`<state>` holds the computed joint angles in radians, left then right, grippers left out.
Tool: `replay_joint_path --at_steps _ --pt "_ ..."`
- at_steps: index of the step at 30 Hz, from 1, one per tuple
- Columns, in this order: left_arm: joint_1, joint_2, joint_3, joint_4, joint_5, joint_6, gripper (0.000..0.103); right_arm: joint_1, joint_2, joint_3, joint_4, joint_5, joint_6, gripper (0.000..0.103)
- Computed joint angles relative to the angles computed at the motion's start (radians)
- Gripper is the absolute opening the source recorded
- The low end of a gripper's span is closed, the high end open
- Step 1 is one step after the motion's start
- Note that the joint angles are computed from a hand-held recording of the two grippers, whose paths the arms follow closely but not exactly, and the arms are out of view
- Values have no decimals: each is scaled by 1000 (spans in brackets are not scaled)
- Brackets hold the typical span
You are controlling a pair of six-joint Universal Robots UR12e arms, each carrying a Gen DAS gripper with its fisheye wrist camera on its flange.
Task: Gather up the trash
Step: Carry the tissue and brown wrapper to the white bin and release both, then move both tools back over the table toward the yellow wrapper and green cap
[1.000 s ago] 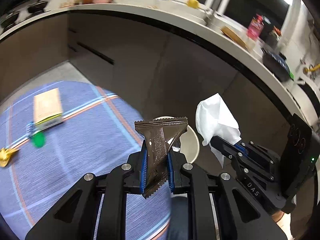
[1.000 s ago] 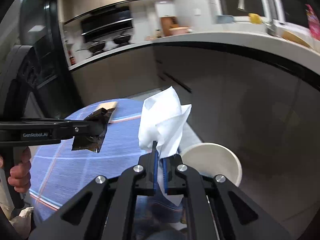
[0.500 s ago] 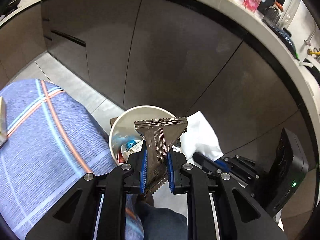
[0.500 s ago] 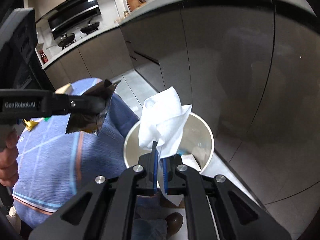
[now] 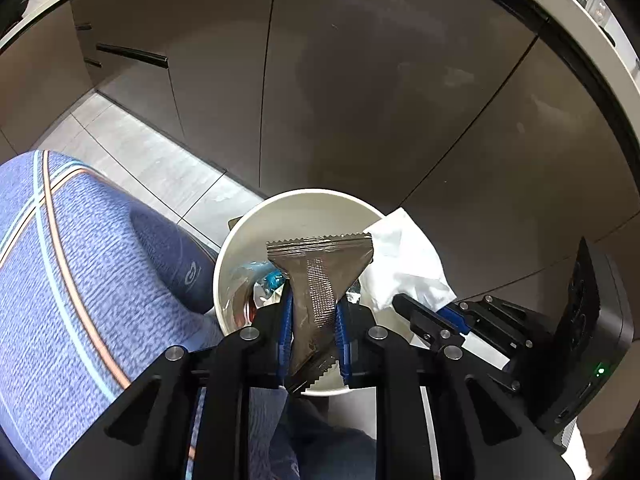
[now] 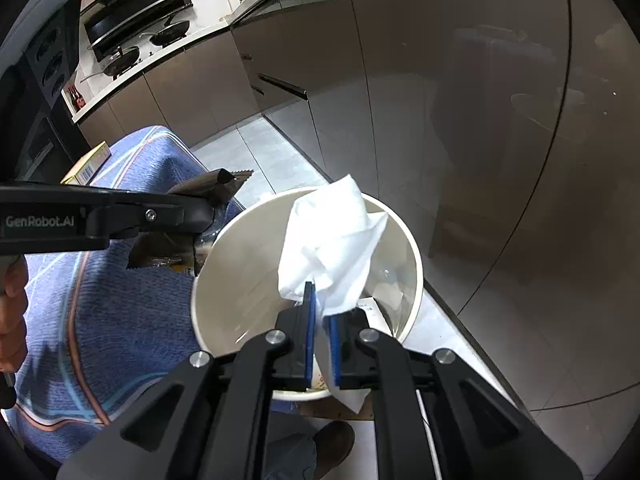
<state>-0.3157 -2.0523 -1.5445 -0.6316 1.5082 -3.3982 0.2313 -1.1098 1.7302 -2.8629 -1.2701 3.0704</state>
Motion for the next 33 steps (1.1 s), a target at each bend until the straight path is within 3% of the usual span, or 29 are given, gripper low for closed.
replay_joint_path --at_steps 2,5,7,11,15,18,21,33 --pt "-3 -6 3 2 21 11 23 0 9 -7 10 6 -19 12" --pt "-11 -14 7 15 59 0 47 3 18 -17 27 14 -48 27" --pt "-14 -15 8 33 80 0 54 2 17 -11 13 17 -65 57" --pt "-12 -10 5 71 101 -16 73 -5 8 11 -33 26 -90 66" --pt "-16 1 -11 120 143 -48 94 -10 0 24 -47 13 -82 87" --pt "-15 12 -20 121 151 -77 94 -13 -5 32 -58 24 -71 99" --pt "-5 15 -17 107 138 -96 94 -7 -10 32 -54 23 -78 100" --pt "-12 82 -68 142 199 -98 95 11 -51 30 -31 34 -68 100"
